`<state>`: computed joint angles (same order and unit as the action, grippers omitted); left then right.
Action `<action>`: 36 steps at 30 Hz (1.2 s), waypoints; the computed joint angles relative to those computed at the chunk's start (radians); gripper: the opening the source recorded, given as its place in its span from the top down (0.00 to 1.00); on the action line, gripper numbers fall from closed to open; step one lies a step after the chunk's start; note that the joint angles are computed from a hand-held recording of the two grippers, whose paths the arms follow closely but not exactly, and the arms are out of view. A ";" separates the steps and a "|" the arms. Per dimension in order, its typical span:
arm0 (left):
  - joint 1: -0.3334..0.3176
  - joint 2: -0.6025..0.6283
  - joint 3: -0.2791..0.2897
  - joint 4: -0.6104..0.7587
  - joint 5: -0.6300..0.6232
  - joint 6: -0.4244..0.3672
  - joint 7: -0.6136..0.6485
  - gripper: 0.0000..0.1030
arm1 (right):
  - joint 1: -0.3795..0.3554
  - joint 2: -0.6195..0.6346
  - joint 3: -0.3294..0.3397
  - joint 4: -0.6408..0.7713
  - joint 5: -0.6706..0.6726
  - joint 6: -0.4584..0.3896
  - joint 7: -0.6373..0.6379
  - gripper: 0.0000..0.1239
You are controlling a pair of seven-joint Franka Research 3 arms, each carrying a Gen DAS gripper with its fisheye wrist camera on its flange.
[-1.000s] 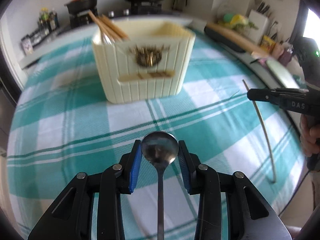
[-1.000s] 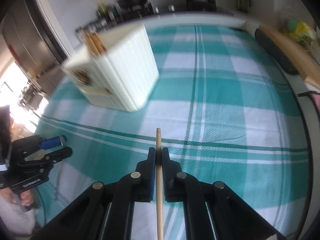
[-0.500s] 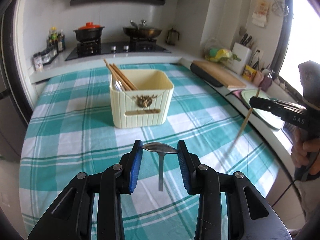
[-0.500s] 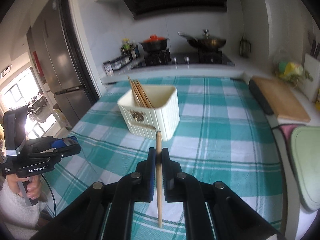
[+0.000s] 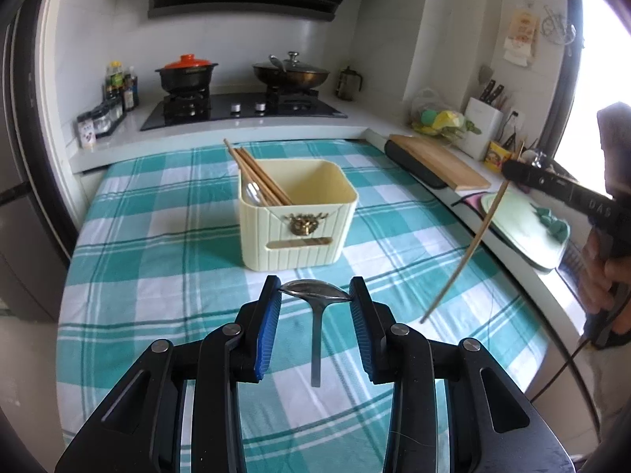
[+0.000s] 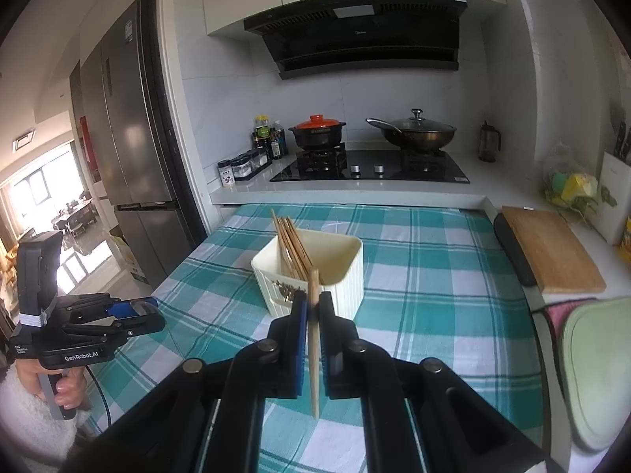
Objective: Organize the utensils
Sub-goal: 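Carry the spoon and chopstick into the cream holder and release both, then withdraw both open tools up from the holder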
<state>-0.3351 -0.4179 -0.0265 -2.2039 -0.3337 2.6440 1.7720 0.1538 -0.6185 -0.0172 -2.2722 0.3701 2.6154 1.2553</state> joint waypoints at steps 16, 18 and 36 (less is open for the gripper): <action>0.044 0.133 0.010 0.280 -0.064 -0.049 0.056 0.65 | -0.007 0.200 -0.004 0.254 -0.031 0.020 -0.034 0.95; 0.065 0.189 -0.009 0.373 -0.056 -0.030 0.051 0.65 | -0.008 0.254 -0.003 0.325 -0.034 0.014 -0.031 0.95; 0.208 0.694 -0.178 0.867 0.232 -0.151 -0.244 0.65 | -0.004 0.666 0.017 0.686 -0.095 -0.077 0.023 0.95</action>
<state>-0.1268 0.2765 -0.2042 -1.3367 -0.1016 2.4926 1.5284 0.1501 0.0478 -0.0002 -1.5862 0.2748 2.5385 1.2788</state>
